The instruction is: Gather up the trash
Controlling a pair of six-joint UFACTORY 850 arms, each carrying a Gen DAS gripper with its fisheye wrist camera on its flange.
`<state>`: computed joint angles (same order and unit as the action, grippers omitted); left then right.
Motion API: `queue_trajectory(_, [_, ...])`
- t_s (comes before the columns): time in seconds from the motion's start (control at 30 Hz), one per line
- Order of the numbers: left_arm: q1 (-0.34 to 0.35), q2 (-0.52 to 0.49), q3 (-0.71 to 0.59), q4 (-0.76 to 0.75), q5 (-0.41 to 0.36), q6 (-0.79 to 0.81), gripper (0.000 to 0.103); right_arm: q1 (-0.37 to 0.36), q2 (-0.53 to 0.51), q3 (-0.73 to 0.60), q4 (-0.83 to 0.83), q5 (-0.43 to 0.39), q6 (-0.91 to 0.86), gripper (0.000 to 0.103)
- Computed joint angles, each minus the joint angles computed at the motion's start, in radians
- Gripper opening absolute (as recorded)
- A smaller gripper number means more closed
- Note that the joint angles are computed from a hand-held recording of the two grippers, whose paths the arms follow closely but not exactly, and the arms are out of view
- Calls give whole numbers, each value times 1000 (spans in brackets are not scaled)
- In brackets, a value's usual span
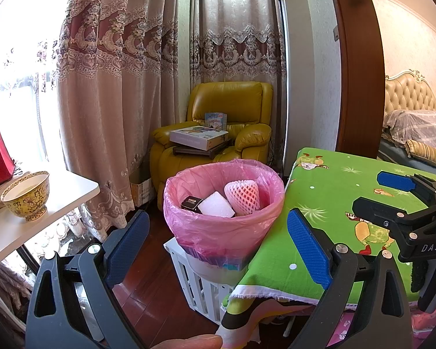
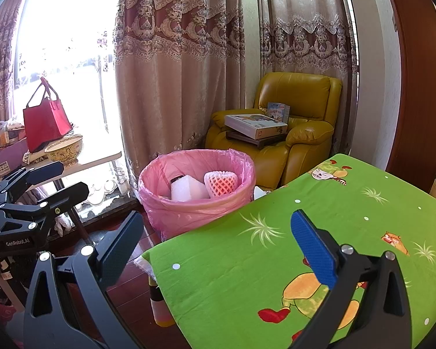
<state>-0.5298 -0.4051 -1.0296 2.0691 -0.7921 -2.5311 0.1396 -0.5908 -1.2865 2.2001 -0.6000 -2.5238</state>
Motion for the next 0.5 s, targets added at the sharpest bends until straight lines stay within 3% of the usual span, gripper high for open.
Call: queue_trajectory(0.5, [4,-1,1,3,8,-4,90,3,0,0,0,2,4,98])
